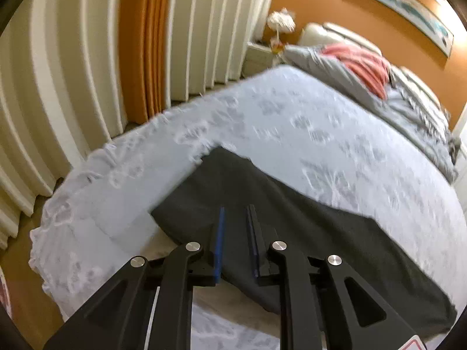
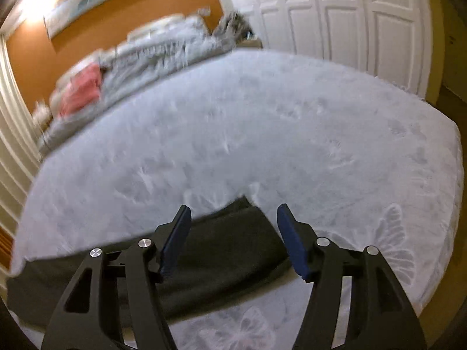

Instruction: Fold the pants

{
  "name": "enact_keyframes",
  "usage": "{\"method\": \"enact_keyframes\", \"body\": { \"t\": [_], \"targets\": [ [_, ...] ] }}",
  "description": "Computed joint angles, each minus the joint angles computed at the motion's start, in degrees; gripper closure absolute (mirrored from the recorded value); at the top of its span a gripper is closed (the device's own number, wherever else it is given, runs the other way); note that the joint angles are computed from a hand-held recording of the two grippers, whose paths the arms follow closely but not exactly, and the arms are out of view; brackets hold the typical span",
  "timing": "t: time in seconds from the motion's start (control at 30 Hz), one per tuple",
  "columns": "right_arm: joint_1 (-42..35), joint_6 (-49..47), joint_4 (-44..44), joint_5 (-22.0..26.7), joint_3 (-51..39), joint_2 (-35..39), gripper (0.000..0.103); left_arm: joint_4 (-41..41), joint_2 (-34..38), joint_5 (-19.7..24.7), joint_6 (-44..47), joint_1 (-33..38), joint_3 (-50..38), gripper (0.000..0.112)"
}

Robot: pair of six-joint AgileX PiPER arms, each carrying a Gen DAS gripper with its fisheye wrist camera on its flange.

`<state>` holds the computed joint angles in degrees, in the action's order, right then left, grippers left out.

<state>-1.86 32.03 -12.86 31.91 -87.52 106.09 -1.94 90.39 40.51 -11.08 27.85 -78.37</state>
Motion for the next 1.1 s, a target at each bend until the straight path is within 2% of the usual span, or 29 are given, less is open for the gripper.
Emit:
{"method": "enact_keyframes", "body": {
  "t": [0.07, 0.13, 0.17, 0.2, 0.23, 0.27, 0.33, 0.37, 0.4, 0.43, 0.47, 0.53, 0.57, 0.6, 0.63, 0.67, 0.7, 0.73, 0.77, 0.8, 0.87, 0.93, 1.03, 1.1],
  "targets": [
    [0.5, -1.8, -0.8, 5.2, -6.6, 6.1, 0.044, -0.1, 2.3, 2.3, 0.1, -1.3, -1.8, 0.097],
    [1.8, -0.1, -5.1, 7.6, -9.2, 9.8, 0.044, 1.6, 4.0, 3.8, -1.7, -3.1, -3.0, 0.097],
    [2.1, -0.7, -5.9, 9.3, -11.8, 12.2, 0.06, 3.1, 4.8, 4.2, -2.9, -3.9, -3.7, 0.097],
    [1.9, -3.0, -4.6, 9.4, -13.0, 13.6, 0.101, 5.0, 5.3, 4.3, -4.2, -4.7, -3.9, 0.097],
    [1.5, -5.9, -2.1, 9.4, -14.0, 14.2, 0.102, 7.4, 5.9, 4.4, -5.8, -5.5, -4.2, 0.096],
    [1.2, -8.0, 0.0, 7.1, -13.1, 12.8, 0.102, 10.9, 7.0, 5.0, -8.1, -6.6, -5.0, 0.095],
    [1.5, -9.3, 0.4, -3.3, -6.6, 5.5, 0.102, 13.4, 8.4, 6.3, -9.6, -7.0, -6.1, 0.094],
    [1.1, -11.2, 3.0, -6.9, -4.2, 1.7, 0.102, 14.4, 9.9, 7.4, -10.0, -7.1, -7.1, 0.094],
    [0.6, -11.3, 3.3, -8.3, -3.3, 0.2, 0.101, 15.1, 10.9, 8.2, -10.2, -7.2, -7.7, 0.094],
    [-0.2, -10.7, 1.3, -7.4, -3.0, 1.0, 0.098, 15.9, 11.9, 9.2, -10.4, -7.4, -8.5, 0.094],
    [-0.5, -8.3, -1.3, -4.3, -4.9, 3.9, 0.093, 17.4, 13.2, 10.5, -11.1, -7.7, -9.3, 0.094],
    [-1.3, -5.5, -3.6, 6.8, -10.6, 11.4, 0.093, 18.3, 14.8, 11.9, -11.3, -7.9, -10.1, 0.094],
    [-0.9, -4.2, -7.7, 10.4, -11.5, 13.4, 0.093, 18.3, 15.3, 12.2, -11.5, -7.8, -10.4, 0.094],
    [-0.3, -3.1, -11.6, 11.8, -11.3, 13.1, 0.093, 18.3, 15.4, 12.2, -11.7, -7.8, -10.3, 0.093],
    [0.0, -1.6, -13.3, 10.8, -10.1, 12.0, 0.093, 18.4, 15.3, 12.1, -11.8, -7.6, -10.3, 0.092],
    [-0.4, -0.5, -12.6, 7.5, -6.8, 8.8, 0.091, 18.9, 15.3, 12.0, -12.3, -7.8, -10.2, 0.087],
    [-0.9, -1.6, -10.1, 6.5, -5.8, 7.3, 0.088, 19.3, 15.3, 12.1, -12.9, -7.8, -10.3, 0.081],
    [-1.3, -2.5, -8.0, 5.7, -4.5, 5.7, 0.078, 19.7, 15.4, 12.2, -13.5, -7.9, -10.5, 0.078],
    [-1.5, -3.4, -6.7, 4.6, -2.2, 3.8, 0.062, 19.8, 15.6, 12.3, -13.9, -7.8, -10.6, 0.077],
    [-1.5, -3.9, -5.9, 4.7, -1.1, 3.0, 0.058, 19.7, 15.9, 12.7, -13.9, -7.9, -11.1, 0.077],
    [-2.0, -9.1, -1.5, 5.5, -0.5, 3.6, 0.06, 21.6, 16.6, 13.4, -14.8, -8.9, -11.4, 0.075],
    [-1.3, -10.1, -1.6, 10.1, -3.4, 7.8, 0.06, 23.7, 17.4, 13.8, -15.3, -9.7, -11.3, 0.072],
    [0.7, -2.5, -7.0, 11.7, -4.1, 5.4, 0.062, 24.3, 16.9, 13.3, -15.7, -9.6, -10.5, 0.07],
    [3.1, 1.6, -9.4, 7.7, -2.4, 1.1, 0.062, 22.6, 14.2, 11.3, -16.3, -8.5, -8.8, 0.07]
  ]
}}
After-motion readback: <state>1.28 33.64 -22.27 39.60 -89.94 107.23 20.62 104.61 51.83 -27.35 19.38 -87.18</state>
